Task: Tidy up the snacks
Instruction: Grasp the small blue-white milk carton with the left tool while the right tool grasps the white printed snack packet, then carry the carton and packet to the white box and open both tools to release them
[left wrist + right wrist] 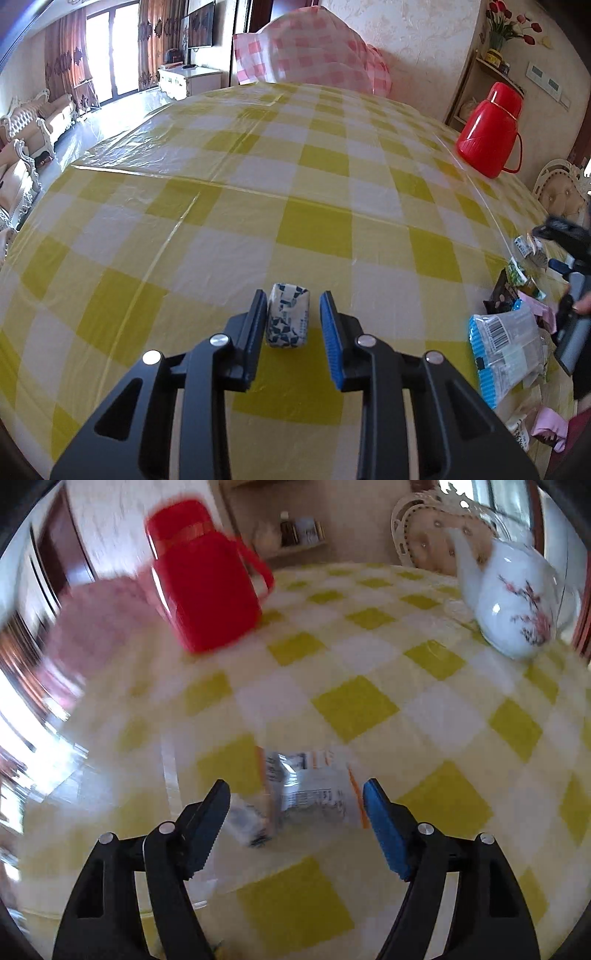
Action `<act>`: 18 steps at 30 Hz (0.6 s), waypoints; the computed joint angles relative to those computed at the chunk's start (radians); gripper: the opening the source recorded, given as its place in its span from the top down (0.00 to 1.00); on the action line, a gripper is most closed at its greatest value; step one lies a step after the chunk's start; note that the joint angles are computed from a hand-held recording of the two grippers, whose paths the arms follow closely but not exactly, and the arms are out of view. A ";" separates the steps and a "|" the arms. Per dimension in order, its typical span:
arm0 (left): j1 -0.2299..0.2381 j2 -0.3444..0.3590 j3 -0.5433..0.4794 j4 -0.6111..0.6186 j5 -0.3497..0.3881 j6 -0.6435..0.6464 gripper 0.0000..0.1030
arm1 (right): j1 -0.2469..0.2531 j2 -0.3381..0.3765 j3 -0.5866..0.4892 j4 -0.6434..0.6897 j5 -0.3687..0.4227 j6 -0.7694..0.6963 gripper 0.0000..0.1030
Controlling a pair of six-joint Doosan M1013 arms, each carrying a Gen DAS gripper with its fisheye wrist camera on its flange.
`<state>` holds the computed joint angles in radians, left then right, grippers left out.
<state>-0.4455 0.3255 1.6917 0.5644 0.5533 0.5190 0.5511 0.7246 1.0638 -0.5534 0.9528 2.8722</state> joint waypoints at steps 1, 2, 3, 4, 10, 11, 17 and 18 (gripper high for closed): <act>0.001 0.000 0.001 -0.001 -0.002 0.000 0.71 | -0.002 0.004 -0.001 -0.003 0.002 0.001 0.33; 0.001 -0.001 0.001 -0.004 -0.005 0.000 0.71 | -0.005 -0.005 0.021 -0.019 -0.030 0.022 0.46; 0.002 -0.001 0.002 -0.007 -0.008 0.001 0.71 | -0.007 -0.009 0.029 -0.007 -0.026 0.013 0.55; 0.002 -0.004 0.006 -0.006 -0.011 -0.001 0.71 | -0.005 -0.011 0.032 -0.013 -0.009 -0.005 0.62; 0.003 -0.003 0.004 -0.009 -0.013 0.000 0.71 | 0.022 -0.160 0.281 -0.083 -0.225 0.098 0.64; 0.003 -0.004 0.007 -0.009 -0.015 -0.001 0.71 | 0.040 -0.202 0.347 -0.140 -0.265 0.157 0.64; 0.010 -0.006 0.011 -0.021 -0.032 0.006 0.71 | 0.161 -0.361 0.571 -0.388 -0.288 0.434 0.64; 0.010 -0.007 0.013 -0.022 -0.033 0.006 0.71 | 0.189 -0.383 0.601 -0.422 -0.279 0.487 0.64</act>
